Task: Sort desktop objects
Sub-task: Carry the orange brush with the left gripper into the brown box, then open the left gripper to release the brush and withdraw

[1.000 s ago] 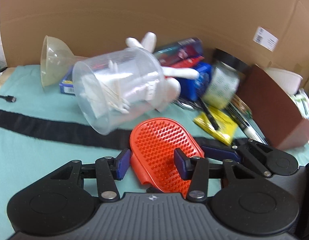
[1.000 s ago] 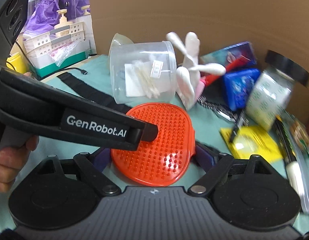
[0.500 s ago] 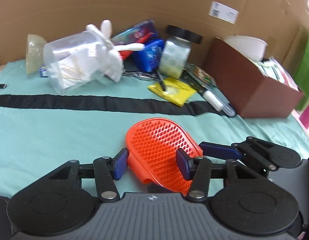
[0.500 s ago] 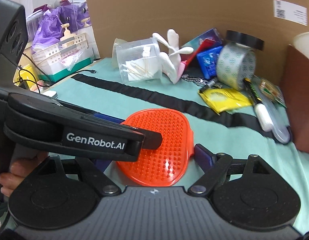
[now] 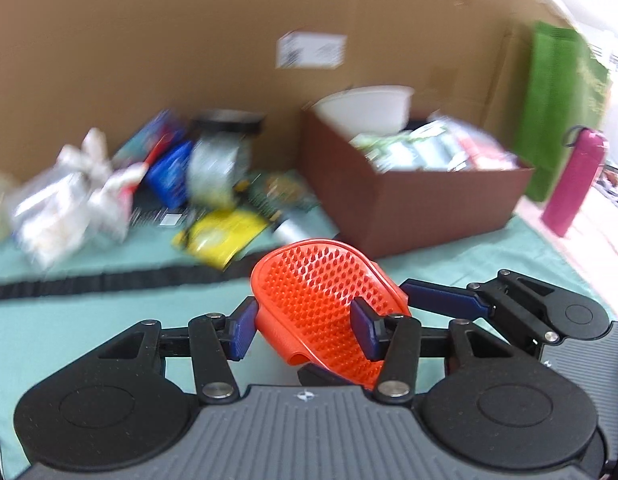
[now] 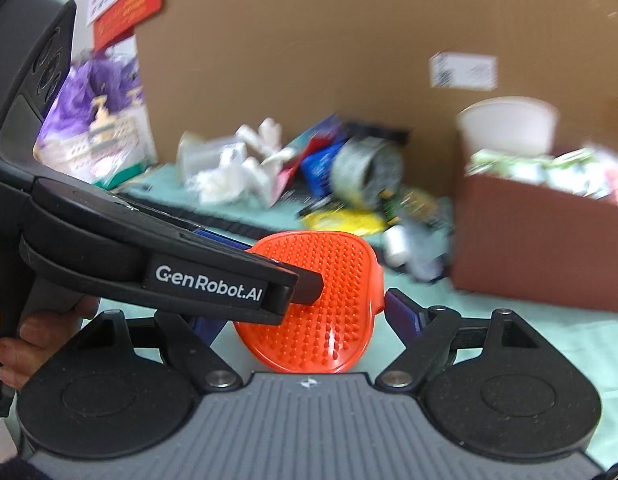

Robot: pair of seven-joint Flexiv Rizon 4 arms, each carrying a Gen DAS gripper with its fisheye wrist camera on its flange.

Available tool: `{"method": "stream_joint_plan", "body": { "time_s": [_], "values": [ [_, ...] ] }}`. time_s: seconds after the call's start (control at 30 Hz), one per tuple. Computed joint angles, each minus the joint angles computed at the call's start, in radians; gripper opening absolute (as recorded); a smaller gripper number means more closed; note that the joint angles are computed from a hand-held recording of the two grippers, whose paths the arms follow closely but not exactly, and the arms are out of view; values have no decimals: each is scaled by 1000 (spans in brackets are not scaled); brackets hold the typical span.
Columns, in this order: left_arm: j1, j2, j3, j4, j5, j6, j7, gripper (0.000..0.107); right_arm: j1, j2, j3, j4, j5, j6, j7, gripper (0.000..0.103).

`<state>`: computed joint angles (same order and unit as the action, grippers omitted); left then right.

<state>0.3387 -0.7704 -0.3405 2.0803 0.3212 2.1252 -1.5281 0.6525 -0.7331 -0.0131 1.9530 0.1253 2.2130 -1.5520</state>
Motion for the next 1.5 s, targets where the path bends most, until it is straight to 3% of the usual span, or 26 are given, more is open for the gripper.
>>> {"method": "stream_joint_plan", "body": {
  "time_s": [0.27,0.6,0.8,0.93,1.03,1.17,1.37,1.5],
  "values": [
    [-32,-9,-70,-117,55,0,33,53,11,31,-62,-4,141,112,-73,81],
    [-22,-108,-208,-327,83,-102,106,53,-31,4,-107,-143,241,110,-167,80],
    [-59,-177,-231,-440,31,-155,190,52,-110,-54,-93,-243,199,88,-134,80],
    [-103,-220,-207,-512,-28,-188,252,53,-168,-100,-75,-309,134,37,-76,81],
    [-124,-216,-174,-507,-88,-194,271,69,-152,-139,-128,-368,140,-58,-50,85],
    [-37,-247,-262,-459,-39,-146,272,76,-31,-176,-273,-360,251,-39,-104,89],
    [-14,-252,-286,-436,-24,-140,259,78,-81,-144,-179,-323,254,31,-66,88],
    [-5,-250,-294,-421,-14,-147,250,85,-68,-120,-176,-297,274,28,-80,88]
  ]
}}
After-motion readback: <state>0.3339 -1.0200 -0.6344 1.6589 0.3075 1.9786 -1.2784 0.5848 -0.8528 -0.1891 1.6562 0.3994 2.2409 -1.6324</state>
